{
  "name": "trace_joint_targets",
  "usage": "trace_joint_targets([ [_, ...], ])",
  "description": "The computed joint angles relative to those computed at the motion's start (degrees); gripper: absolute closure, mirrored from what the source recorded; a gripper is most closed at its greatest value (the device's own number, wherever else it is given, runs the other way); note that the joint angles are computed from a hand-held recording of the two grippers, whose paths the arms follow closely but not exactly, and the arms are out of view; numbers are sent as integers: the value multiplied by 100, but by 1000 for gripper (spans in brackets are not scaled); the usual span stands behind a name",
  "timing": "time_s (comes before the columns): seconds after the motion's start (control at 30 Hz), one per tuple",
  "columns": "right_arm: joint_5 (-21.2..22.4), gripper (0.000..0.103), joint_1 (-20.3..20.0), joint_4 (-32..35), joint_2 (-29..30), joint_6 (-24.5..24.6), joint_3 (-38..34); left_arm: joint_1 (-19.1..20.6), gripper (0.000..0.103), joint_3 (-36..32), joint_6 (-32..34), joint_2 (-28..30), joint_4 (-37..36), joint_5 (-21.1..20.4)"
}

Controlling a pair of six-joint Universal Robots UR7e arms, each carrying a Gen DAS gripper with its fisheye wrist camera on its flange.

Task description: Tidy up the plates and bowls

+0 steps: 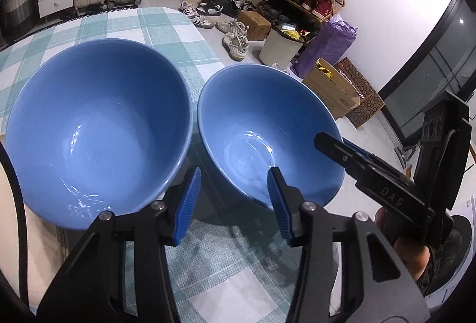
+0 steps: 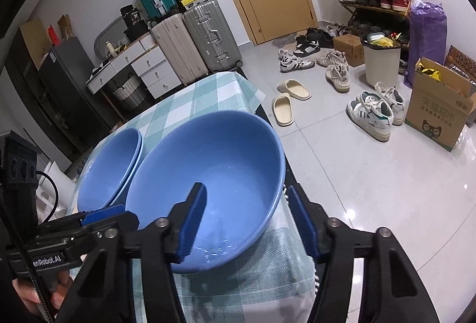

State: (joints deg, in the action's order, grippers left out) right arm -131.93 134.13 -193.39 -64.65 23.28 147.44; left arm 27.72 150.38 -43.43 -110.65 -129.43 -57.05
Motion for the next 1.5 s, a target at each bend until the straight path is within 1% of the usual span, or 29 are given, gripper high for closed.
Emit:
trace_joint_targets([
  [0.07, 18, 53, -34, -60, 47, -22, 7, -18, 64, 9, -22, -2, 6, 7],
  [0.13, -5, 54, -53, -145, 59, -40, 34, 33, 67, 6, 56, 62, -85, -3],
  [0.23, -25, 63, -47, -212, 84, -55, 41, 50, 72, 11, 94, 81, -121, -22],
  [0.3, -80, 66, -50, -230, 86, -67, 46, 32, 75, 27, 98, 80, -130, -23],
  [0.47, -237, 81, -27, -216, 83, -68, 62, -3, 79, 23, 154, 128, -82, 71],
  [0.67, -264, 82, -41, -201, 78, -101, 74, -40, 79, 28, 160, 137, -20, 118],
  [0.97, -430, 82, 129, -115, 76, -80, 45, -159, 79, -5, 156, -17, 187, 193],
  [1.2, -539, 82, 311, -14, -7, -19, 10, -360, 79, 20, 102, -335, 483, 267],
  [1.3, -629, 82, 451, 114, -75, 53, -14, -442, 79, 6, 70, -443, 616, 296],
  [1.5, -800, 82, 693, 366, -188, 129, -132, -680, 79, -48, -43, -884, 1111, 357],
])
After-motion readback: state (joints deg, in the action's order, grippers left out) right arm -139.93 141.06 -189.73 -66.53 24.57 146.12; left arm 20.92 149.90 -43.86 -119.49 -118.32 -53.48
